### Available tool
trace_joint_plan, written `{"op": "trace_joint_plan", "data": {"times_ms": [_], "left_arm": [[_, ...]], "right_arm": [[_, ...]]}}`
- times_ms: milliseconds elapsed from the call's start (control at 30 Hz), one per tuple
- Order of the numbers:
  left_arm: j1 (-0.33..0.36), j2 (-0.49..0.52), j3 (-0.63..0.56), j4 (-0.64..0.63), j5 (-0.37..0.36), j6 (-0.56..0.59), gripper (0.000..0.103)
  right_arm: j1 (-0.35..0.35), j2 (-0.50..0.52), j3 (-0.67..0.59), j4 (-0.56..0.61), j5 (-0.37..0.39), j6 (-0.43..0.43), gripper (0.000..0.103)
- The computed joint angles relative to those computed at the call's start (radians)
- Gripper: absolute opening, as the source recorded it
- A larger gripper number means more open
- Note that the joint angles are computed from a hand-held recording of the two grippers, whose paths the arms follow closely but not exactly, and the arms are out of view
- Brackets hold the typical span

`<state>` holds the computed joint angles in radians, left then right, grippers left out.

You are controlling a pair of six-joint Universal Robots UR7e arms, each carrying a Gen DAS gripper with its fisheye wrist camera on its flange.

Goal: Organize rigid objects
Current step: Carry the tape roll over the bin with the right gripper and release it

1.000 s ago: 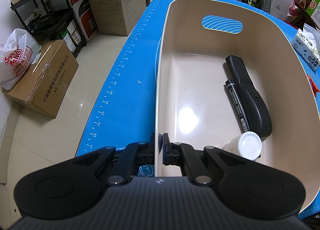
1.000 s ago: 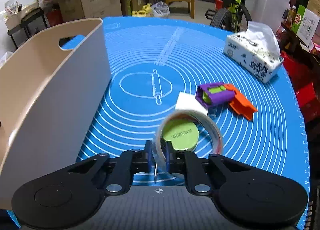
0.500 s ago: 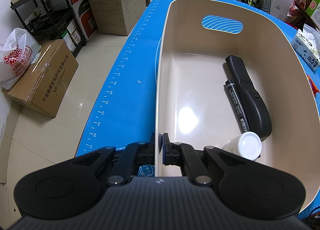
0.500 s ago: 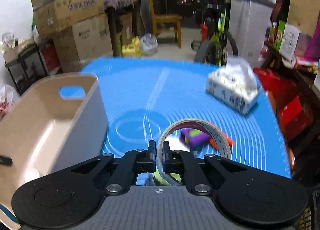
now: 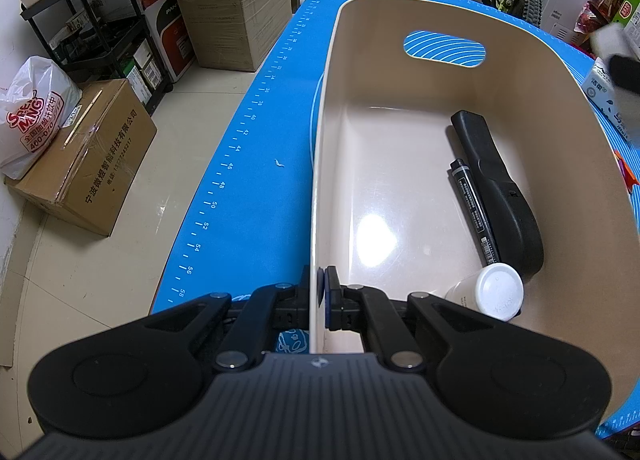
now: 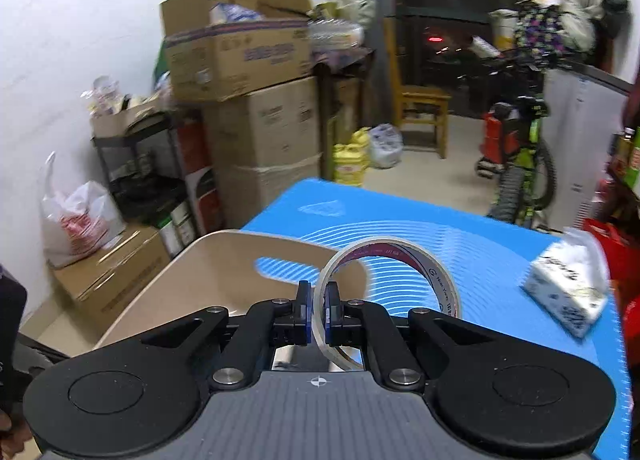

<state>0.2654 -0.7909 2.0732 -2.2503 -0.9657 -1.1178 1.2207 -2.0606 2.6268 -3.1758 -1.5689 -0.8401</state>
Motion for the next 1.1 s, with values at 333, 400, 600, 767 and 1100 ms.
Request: {"op": "trace_joint_plan", "data": {"times_ms": [333,400,600,767,1100], "left_arm": [[0.0,-0.003,0.0,0.001,-0.001,0.002,0.006],[0.0,-0.004,0.001,0.002,-0.001,0.002,0.006],[0.001,-0.004,0.001,0.002,0.0,0.003,0.006],[0.0,-0.003,0.0,0.002,0.0,0.002,0.006],[0.001,-0.004,0.0,0.003,0.0,0.002,0.006]], "right_arm": [[0.191,0.271,-0.024,-0.036,-0.259,0.058,0.017],[0.21,0.31,-0.031,-0.032,-0.306,0.067,0.017],[0.223,0.357,-0.056,0.049,-0.409,0.122,0.019],[0.23,0.359,-0.036,-0.002,-0.426,0.132,0.022],[0.234,0.203,-0.026,0.018,-0.373,0.107,0.066]]}}
